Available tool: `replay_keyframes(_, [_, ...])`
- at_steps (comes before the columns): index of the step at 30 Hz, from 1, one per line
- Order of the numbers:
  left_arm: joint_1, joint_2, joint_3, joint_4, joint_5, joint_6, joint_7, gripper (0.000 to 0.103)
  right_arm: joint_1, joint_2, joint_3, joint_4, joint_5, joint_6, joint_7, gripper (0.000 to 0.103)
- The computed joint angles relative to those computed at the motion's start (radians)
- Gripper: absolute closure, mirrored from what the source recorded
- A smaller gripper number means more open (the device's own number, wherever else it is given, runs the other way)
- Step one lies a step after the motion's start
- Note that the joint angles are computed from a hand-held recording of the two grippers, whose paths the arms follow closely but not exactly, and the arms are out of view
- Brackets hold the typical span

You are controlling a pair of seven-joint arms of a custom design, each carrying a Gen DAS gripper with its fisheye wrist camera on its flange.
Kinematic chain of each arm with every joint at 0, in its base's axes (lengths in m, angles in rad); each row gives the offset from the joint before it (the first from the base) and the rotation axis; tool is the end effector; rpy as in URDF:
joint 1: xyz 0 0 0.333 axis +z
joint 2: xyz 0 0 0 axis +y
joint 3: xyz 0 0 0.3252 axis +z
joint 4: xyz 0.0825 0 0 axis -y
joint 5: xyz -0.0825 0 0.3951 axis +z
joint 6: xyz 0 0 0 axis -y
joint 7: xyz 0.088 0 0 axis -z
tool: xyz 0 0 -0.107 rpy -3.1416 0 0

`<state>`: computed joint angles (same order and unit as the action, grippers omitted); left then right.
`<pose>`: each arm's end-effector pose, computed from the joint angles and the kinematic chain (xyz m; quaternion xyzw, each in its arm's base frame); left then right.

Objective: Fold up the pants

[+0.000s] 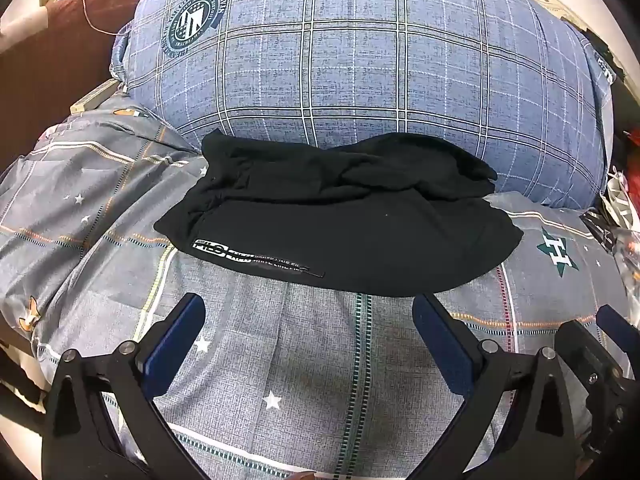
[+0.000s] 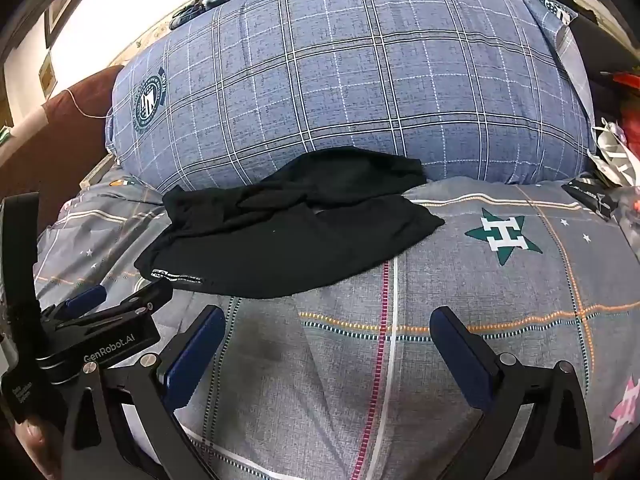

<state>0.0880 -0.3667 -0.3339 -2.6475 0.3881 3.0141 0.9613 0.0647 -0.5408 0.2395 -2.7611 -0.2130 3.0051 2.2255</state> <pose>0.4290 -0.1393 0.4341 -0.6500 0.6680 -0.2586 0.2539 0.3833 0.1386 0.4582 -0.6076 0.6952 -0.2203 0.3144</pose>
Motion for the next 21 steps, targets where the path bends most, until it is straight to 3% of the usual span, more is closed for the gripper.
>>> replay_keyframes(21, [-0.002,-0.001,0.003,-0.002,0.0,0.002,0.003,0.0,0.003,0.004,-0.006,-0.002,0.001,0.006,0.001,0.0])
